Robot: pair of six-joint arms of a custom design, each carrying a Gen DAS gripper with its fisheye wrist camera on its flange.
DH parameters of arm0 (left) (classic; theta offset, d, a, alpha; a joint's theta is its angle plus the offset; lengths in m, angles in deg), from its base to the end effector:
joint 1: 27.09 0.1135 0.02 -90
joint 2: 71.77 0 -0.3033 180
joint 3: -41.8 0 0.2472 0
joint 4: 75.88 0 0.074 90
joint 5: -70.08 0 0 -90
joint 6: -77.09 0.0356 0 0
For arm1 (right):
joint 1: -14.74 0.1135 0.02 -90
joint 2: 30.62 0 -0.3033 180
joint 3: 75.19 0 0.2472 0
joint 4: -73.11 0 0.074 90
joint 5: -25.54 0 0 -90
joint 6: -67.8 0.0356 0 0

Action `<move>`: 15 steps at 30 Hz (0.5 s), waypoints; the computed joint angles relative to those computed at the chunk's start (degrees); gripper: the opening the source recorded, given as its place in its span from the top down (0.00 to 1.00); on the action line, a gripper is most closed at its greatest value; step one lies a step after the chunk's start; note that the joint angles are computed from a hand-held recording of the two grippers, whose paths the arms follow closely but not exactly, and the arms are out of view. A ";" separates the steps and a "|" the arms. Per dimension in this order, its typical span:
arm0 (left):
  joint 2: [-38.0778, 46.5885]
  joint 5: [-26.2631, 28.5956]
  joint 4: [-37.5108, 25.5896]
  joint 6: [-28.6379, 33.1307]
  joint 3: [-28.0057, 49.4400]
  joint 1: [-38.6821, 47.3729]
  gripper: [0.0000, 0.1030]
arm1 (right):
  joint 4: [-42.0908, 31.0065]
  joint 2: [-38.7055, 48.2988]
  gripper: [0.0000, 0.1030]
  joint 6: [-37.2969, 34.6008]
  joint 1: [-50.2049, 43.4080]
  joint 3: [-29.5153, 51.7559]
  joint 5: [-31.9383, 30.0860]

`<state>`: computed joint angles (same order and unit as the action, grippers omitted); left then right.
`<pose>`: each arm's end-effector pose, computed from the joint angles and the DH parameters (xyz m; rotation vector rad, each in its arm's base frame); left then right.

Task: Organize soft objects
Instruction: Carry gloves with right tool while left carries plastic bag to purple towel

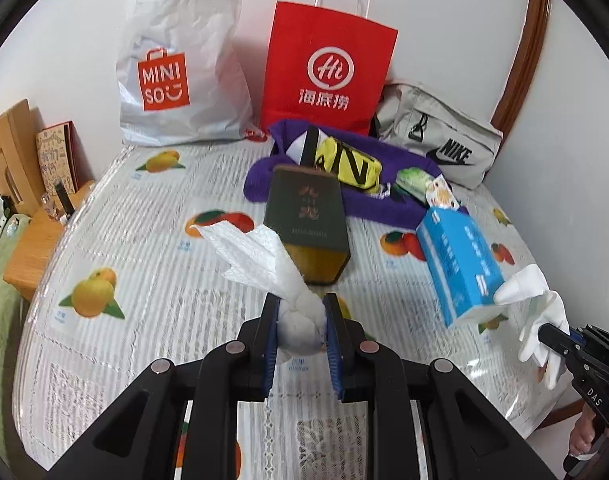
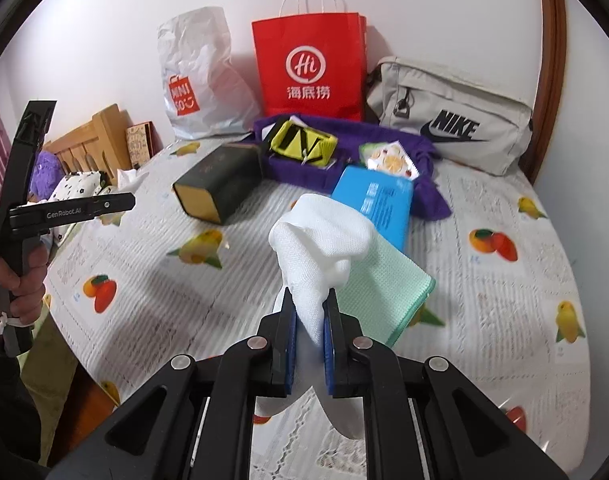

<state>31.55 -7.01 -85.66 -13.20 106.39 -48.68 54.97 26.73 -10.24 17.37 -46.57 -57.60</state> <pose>0.3269 -0.1379 0.1726 0.5527 2.3744 -0.4456 0.1479 0.0025 0.1702 0.2498 2.3682 -0.0221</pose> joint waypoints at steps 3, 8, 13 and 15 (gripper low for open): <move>0.02 -0.95 -1.40 -0.42 2.27 -0.52 0.80 | -0.89 1.02 0.89 -2.06 -3.36 2.55 -1.86; 1.27 -1.43 -3.64 -2.06 6.58 -0.92 0.80 | -0.98 4.59 0.89 -4.79 -7.11 7.18 -3.67; 2.17 -2.35 -6.62 -2.39 11.39 -1.87 0.80 | -0.04 9.28 0.89 -7.01 -9.41 11.46 -5.95; 2.71 -2.62 -7.64 -2.49 13.25 -2.13 0.80 | 0.45 11.04 0.89 -7.59 -10.10 12.89 -6.56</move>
<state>34.27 -9.63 -93.31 -15.70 119.64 -50.82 55.42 37.78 -17.82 7.27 -33.68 -64.16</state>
